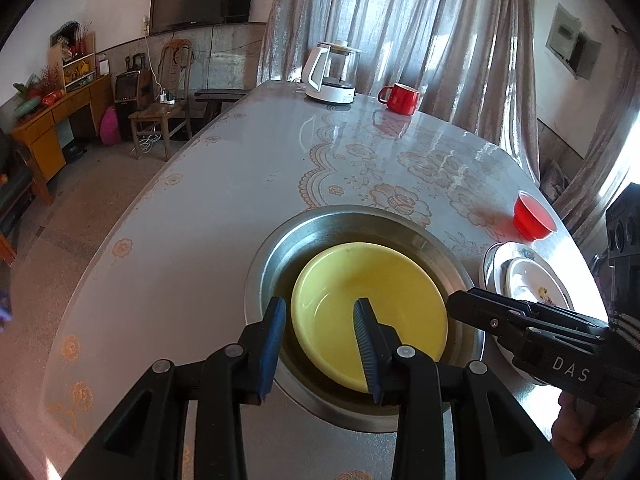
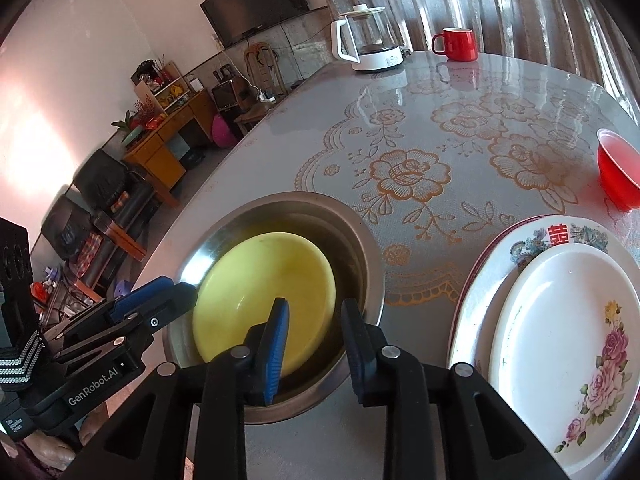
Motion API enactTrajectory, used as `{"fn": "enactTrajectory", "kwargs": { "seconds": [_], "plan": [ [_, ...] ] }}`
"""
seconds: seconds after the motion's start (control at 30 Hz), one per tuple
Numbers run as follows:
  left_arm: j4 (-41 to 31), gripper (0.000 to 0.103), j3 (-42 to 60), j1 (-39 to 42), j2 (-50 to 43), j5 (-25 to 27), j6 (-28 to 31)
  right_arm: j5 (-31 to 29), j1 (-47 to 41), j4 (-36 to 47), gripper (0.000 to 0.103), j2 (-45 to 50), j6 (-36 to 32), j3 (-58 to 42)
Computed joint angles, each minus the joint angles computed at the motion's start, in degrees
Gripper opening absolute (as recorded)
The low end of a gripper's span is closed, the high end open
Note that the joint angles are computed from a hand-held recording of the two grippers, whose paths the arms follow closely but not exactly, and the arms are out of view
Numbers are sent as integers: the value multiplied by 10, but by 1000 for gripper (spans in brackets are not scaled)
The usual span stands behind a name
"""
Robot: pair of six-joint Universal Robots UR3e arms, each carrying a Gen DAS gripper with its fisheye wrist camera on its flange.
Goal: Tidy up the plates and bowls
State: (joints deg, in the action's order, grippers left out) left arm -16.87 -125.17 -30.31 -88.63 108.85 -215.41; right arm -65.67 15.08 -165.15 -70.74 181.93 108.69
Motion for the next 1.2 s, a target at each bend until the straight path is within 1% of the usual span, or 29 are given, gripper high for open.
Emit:
{"fn": "enactTrajectory", "kwargs": {
  "seconds": [0.3,0.53,0.6,0.83,0.93,1.03,1.1,1.2],
  "plan": [
    [-14,36,25,-37,-18,23,-13,9,-15,-39,27,-26,6,49],
    [-19,36,44,-59,-34,29,-16,26,-39,-68,27,-48,12,93],
    [-24,36,52,-66,-38,34,-17,32,-48,-76,31,-55,12,106],
    [-35,37,79,-83,-60,39,-15,53,-83,-97,33,-84,16,152],
    [-41,37,95,-90,-72,41,-11,61,-101,-100,35,-96,18,168],
    [-45,37,115,-99,-87,46,-8,56,-116,-104,37,-114,20,188],
    [-46,38,127,-106,-97,50,-2,68,-136,-103,38,-125,18,203],
    [-51,38,149,-117,-115,56,4,79,-166,-104,39,-147,19,228]
  ]
}}
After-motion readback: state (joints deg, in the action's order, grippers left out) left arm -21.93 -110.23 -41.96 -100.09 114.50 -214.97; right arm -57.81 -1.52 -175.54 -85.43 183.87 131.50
